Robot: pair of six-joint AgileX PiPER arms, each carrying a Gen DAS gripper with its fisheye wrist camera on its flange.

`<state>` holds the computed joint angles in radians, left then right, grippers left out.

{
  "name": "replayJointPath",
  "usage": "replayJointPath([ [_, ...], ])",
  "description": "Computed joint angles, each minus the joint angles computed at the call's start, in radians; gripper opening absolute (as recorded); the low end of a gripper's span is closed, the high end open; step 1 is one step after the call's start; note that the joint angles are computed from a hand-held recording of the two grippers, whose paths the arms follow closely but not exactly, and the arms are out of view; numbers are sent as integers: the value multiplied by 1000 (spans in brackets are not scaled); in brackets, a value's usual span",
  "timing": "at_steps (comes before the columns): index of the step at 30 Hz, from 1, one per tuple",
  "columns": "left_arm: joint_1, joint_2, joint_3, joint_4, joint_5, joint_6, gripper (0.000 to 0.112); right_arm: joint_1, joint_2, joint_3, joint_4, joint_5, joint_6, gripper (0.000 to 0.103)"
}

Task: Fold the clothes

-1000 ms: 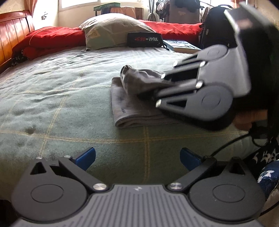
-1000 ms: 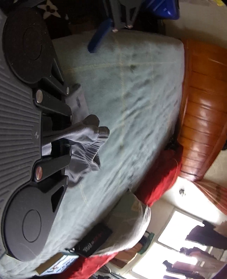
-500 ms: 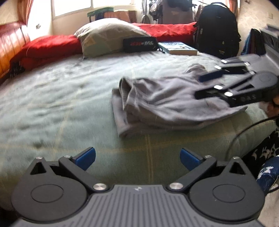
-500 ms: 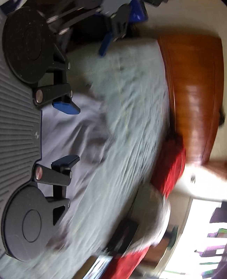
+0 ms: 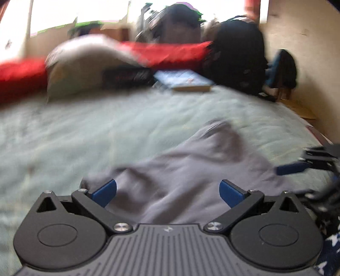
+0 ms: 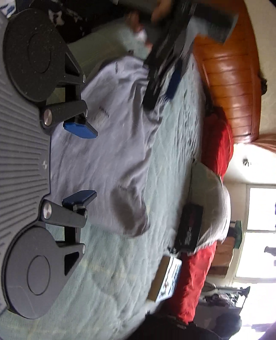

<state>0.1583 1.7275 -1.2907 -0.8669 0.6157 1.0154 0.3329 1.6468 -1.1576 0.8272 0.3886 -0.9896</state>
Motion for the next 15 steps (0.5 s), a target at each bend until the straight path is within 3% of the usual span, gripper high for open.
replayJointPath([
  [2, 52, 30, 3, -36, 38, 13, 102, -4, 22, -6, -4, 12, 1, 59],
  [4, 104, -1, 55, -123, 75, 124, 102, -21, 38, 4, 14, 18, -7, 59],
  [9, 61, -105, 96, 49, -10, -16, 102, -59, 30, 13, 105, 45, -56, 60],
  [13, 54, -151, 121, -139, 55, 168, 102, -79, 43, -39, 106, 85, -6, 60],
  [15, 41, -133, 115, -156, 76, 210, 102, -93, 66, -93, 92, 117, 37, 60],
])
